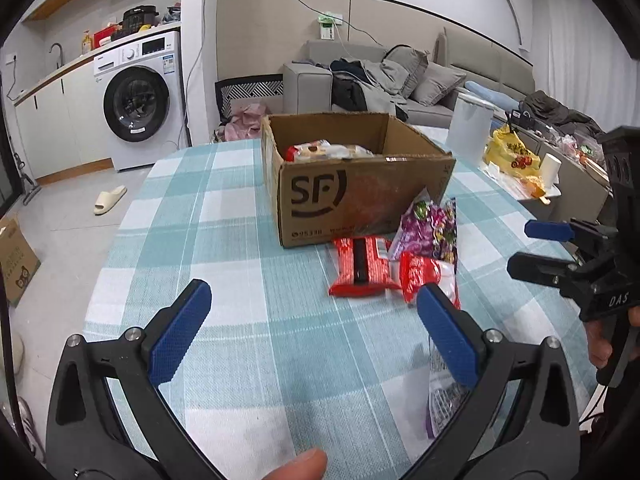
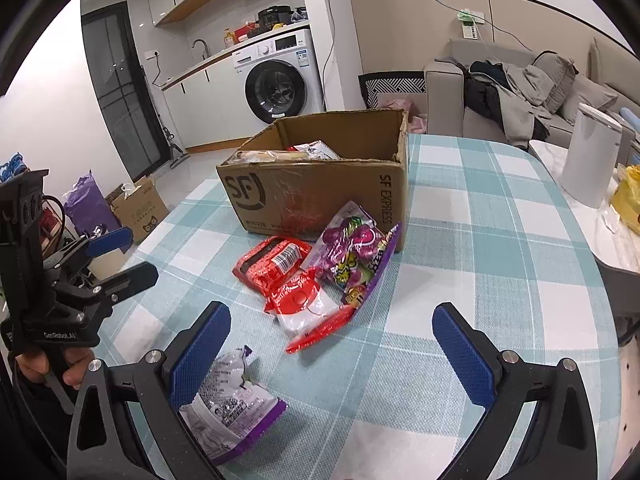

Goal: Organize snacks
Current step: 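Withdraw both grippers from the box toward the remaining snacks, then grasp the crumpled white-and-purple bag with the left gripper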

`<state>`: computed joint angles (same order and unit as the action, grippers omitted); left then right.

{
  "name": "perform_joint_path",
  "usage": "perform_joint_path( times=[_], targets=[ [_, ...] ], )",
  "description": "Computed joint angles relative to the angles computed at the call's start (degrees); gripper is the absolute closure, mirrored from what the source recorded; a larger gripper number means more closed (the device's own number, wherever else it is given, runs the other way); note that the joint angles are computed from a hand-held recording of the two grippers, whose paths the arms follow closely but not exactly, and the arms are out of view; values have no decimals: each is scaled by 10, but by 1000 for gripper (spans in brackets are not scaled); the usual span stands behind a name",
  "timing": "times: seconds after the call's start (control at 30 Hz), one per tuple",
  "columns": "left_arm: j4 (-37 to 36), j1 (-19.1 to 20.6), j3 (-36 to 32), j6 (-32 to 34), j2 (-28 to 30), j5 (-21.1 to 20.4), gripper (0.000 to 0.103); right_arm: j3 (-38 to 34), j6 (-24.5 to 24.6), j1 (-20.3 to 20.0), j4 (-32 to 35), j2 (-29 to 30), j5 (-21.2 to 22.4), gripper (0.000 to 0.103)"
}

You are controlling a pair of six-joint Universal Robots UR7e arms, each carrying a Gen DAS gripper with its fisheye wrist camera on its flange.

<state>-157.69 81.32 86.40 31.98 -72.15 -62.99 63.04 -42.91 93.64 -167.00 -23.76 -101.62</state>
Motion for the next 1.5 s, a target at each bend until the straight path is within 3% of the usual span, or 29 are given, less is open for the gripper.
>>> perform_joint_path(
  times=[0.77,1.5],
  targets=[
    [46,-9,63,-4,-25,-7,1,64,-28,-8,-18,-23,-49,0],
    [111,-18,92,-6,-30,-31,1,46,-25,-11,5,-12,-89,0]
  ],
)
